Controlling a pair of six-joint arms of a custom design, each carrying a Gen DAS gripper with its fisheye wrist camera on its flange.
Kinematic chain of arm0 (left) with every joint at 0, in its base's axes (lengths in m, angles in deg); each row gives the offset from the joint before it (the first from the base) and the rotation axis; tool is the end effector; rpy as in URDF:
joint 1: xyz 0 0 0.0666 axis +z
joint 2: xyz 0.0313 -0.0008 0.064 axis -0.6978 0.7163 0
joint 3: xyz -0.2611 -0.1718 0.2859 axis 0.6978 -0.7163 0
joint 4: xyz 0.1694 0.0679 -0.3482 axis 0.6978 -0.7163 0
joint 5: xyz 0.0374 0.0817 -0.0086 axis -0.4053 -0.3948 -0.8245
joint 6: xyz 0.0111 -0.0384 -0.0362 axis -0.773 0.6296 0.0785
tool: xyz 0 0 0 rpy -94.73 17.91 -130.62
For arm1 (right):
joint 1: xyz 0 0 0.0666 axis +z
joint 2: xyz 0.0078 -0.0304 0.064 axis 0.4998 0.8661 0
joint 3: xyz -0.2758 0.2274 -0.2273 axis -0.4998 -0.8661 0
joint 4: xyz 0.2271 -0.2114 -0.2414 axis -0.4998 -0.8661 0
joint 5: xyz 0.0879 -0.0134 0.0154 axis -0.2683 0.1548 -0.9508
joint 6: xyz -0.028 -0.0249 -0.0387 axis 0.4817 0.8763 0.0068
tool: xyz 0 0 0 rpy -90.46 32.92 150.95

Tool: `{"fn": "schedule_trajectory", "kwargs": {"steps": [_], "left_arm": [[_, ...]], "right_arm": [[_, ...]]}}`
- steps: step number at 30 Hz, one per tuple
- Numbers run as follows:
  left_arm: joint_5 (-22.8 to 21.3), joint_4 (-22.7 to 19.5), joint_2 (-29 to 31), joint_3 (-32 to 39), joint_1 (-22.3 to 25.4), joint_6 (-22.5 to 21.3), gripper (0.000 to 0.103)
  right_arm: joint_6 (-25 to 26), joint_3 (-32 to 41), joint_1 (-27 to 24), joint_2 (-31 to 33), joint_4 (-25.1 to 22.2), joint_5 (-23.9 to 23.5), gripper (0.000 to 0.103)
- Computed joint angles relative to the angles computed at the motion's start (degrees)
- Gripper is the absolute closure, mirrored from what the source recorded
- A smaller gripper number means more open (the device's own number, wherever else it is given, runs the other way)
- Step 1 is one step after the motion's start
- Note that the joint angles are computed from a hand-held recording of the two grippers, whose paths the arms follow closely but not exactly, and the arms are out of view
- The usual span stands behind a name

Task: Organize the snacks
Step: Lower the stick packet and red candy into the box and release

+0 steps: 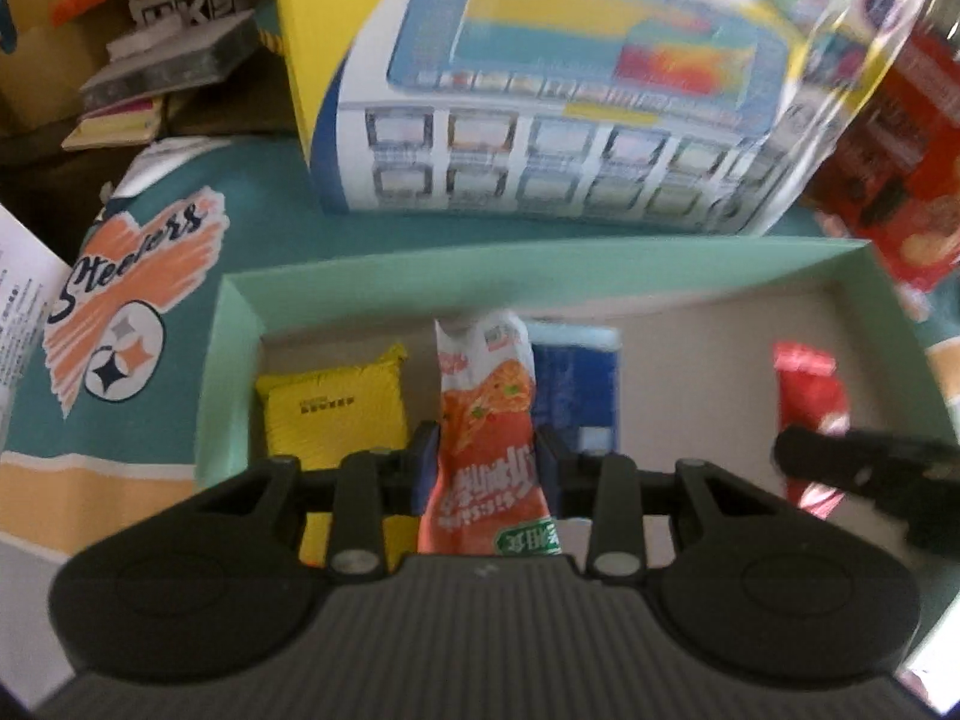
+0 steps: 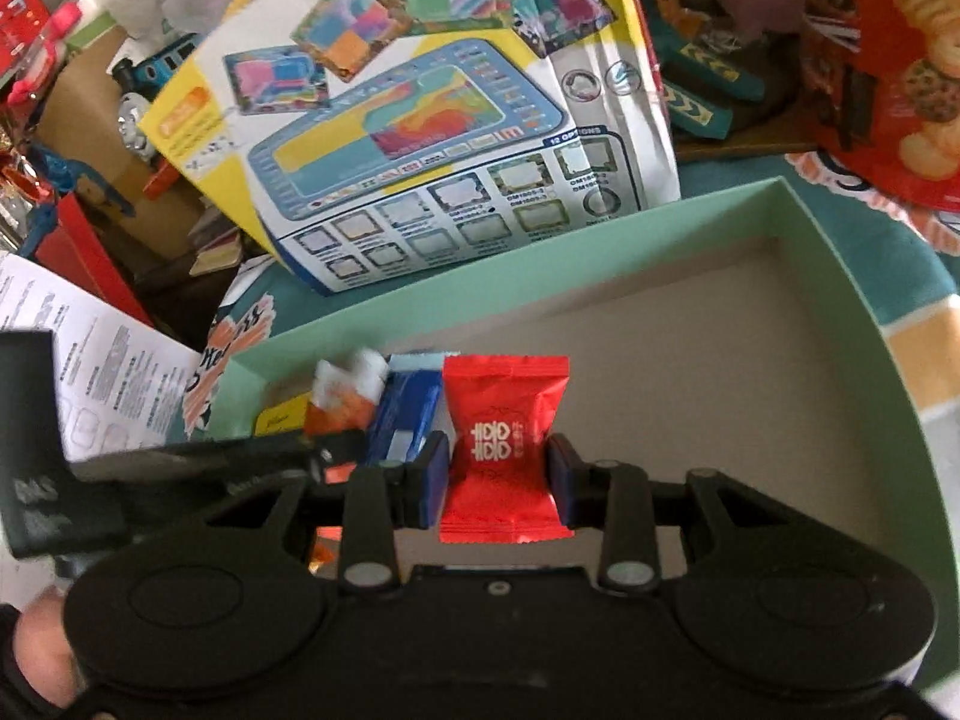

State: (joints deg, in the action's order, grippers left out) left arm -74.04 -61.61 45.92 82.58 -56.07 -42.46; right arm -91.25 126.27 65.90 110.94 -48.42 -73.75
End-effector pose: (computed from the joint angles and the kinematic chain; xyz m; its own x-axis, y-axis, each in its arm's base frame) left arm 0.4026 -0.0897 0.2773 -0.8179 0.2528 -0.5169 0.3392 0.9375 -0.0782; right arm 0.2965 0.2026 0.3038 -0.7302 0.4137 -0.5437 0.2318 0.8987 0.3723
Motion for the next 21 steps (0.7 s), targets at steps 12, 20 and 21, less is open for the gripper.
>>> {"fn": "schedule_trajectory", "kwargs": {"steps": [12, 20, 21], "left_arm": [[-3.07, 3.77, -2.9, -2.23, -1.89, -1.11, 0.034], [-5.81, 4.16, -10.33, -3.79, -3.41, -0.74, 0.004], [-5.78, 3.59, -11.09, -3.95, -3.49, -0.43, 0.003]], "right_arm": [[2.84, 1.42, -2.48, 4.28, 5.64, -2.08, 0.039], [-0.97, -0.34, 0.03, -1.4, 3.32, 3.76, 0.0], [-1.53, -0.68, 0.52, -2.55, 2.45, 4.41, 0.0]]}}
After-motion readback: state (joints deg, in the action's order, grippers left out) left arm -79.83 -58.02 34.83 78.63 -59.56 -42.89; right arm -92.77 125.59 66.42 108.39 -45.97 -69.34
